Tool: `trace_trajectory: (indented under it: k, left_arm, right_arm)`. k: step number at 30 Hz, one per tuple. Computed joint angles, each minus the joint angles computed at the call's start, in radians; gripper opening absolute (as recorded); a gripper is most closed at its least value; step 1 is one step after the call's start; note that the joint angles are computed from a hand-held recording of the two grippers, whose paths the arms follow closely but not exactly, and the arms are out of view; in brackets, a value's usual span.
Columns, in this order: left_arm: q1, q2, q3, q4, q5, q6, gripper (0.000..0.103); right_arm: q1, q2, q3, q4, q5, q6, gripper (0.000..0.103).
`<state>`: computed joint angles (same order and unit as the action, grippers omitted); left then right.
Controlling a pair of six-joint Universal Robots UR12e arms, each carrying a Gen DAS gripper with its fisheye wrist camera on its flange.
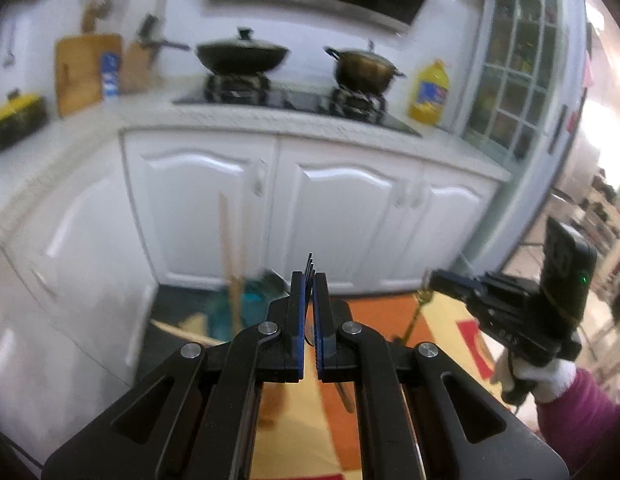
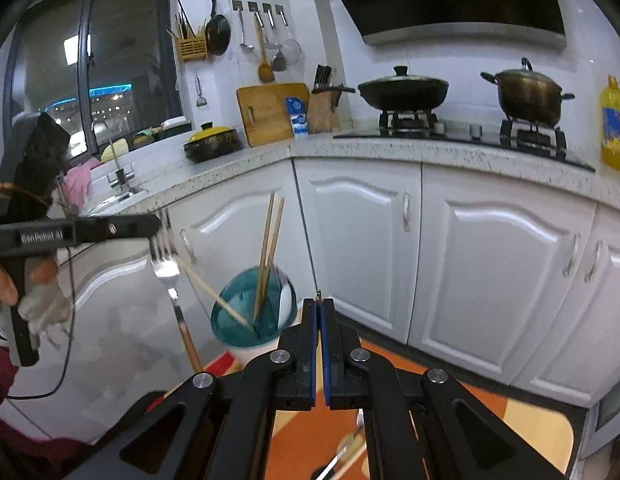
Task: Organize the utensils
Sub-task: 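Lift and carry the silver fork and gold fork over the holder with both tools, then open the left tool to drop the silver fork in the holder while the right tool drops the gold fork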
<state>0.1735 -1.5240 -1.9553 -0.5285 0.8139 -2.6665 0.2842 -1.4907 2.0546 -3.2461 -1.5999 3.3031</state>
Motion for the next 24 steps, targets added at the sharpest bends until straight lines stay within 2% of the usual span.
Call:
trace_trajectory:
  k: [5,9,13,16,20,24]
  left_arm:
    - [0.001,-0.043,0.052,0.110,0.056,-0.080,0.002]
    - [-0.015,-0.083,0.075,0.222,0.154,-0.135,0.002]
    - [-0.037,-0.124,0.079,0.311,0.247,-0.146,0.002]
    - [-0.053,-0.151,0.077,0.344,0.294,-0.142,0.002]
    - [-0.067,-0.178,0.081,0.328,0.314,-0.128,0.002]
    - [-0.078,-0.191,0.077,0.300,0.327,-0.106,0.002]
  right_arm:
    - [0.020,0.054,-0.069,-0.014,-0.037,0.002,0.002]
    - [0.047,0.112,-0.134,-0.014,-0.094,-0.030,0.002]
    - [0.072,0.166,-0.181,-0.011,-0.150,-0.067,0.002]
    - [0.086,0.198,-0.202,-0.008,-0.177,-0.095,0.002]
    - [0.111,0.232,-0.216,0.000,-0.215,-0.150,0.002]
    - [0.110,0.243,-0.213,0.039,-0.177,-0.158,0.002]
